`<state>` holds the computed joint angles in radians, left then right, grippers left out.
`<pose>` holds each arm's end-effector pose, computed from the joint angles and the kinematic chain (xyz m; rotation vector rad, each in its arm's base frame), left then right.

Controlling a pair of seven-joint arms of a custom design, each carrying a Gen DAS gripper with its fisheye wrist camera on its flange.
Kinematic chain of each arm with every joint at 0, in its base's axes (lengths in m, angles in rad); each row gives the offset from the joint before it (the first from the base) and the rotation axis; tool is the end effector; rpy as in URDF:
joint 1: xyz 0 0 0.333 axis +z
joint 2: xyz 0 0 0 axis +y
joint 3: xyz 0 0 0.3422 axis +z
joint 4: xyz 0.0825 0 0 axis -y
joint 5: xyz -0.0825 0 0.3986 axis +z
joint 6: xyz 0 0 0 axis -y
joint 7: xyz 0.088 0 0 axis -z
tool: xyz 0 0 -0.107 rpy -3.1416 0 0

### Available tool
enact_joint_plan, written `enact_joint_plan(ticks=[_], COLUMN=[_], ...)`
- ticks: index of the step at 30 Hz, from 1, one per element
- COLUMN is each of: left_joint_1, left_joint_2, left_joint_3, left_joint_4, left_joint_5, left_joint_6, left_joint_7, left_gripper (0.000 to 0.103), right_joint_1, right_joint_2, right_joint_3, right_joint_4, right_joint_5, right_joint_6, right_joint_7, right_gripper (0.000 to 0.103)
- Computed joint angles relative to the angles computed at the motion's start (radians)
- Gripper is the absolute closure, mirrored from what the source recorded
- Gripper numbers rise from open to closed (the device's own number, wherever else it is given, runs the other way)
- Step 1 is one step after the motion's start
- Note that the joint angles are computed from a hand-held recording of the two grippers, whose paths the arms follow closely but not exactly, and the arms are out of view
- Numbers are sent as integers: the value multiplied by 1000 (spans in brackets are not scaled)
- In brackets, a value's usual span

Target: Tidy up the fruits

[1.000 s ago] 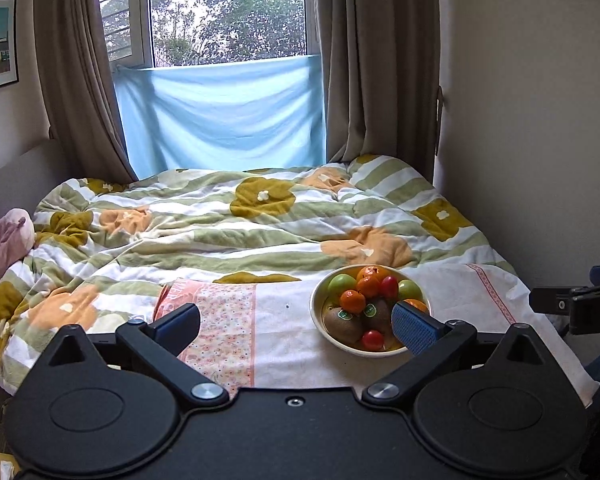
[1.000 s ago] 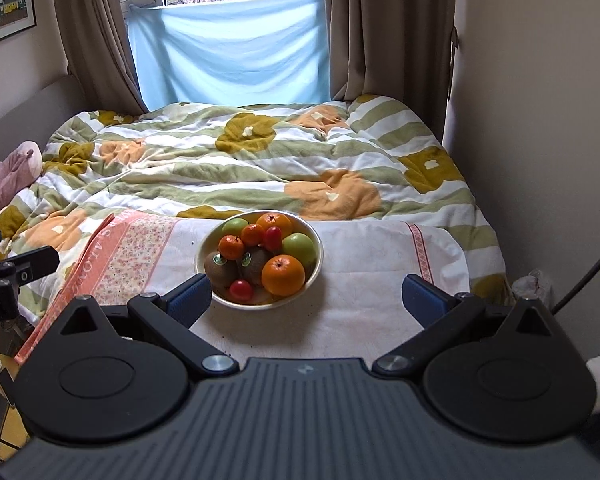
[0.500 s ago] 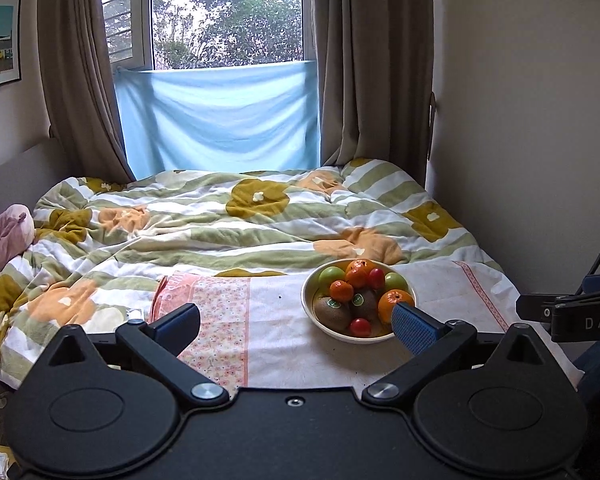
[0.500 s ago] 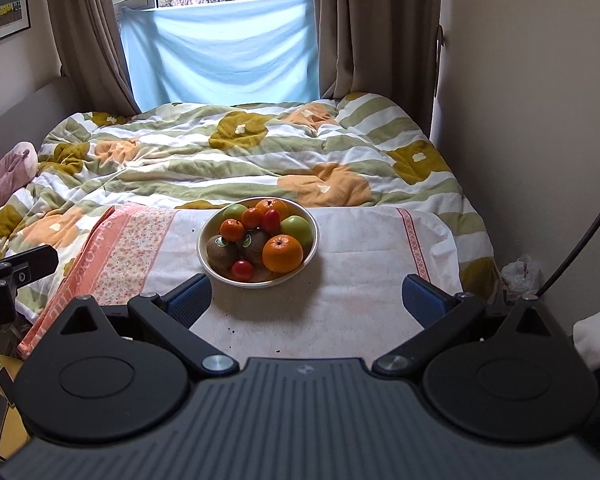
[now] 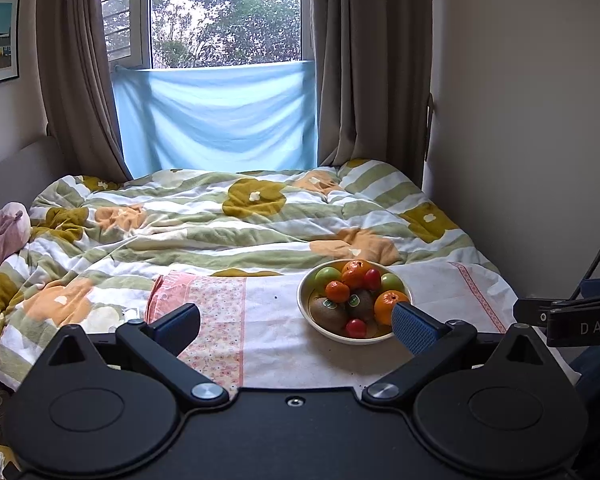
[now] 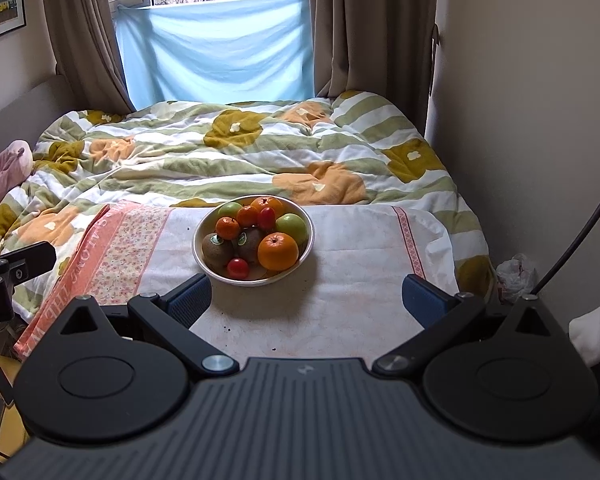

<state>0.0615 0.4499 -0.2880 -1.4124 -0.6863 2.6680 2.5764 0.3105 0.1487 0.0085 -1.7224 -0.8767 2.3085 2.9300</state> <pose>0.7554 -0.1043 0.5610 -1.0679 2.1814 -1.1779 0.6360 0.1935 0.5673 -1.2051 2.2118 -0.9892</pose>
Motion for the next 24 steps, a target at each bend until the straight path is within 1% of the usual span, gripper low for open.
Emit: enact_joint_plan(ticks=[24], left_joint_1=[-6], left_joint_2=[14], left_joint_3=[3], left_joint_4=[19], left_joint_5=[27], left_joint_6=[-5], left_joint_7=[-23], left_gripper=[0], right_joint_1=[0], right_joint_2=[13], right_joint_3=[-6], right_joint_4=[14], right_joint_5=[19], right_joint_6=[4], right_joint_7=[-17], right_gripper=[0])
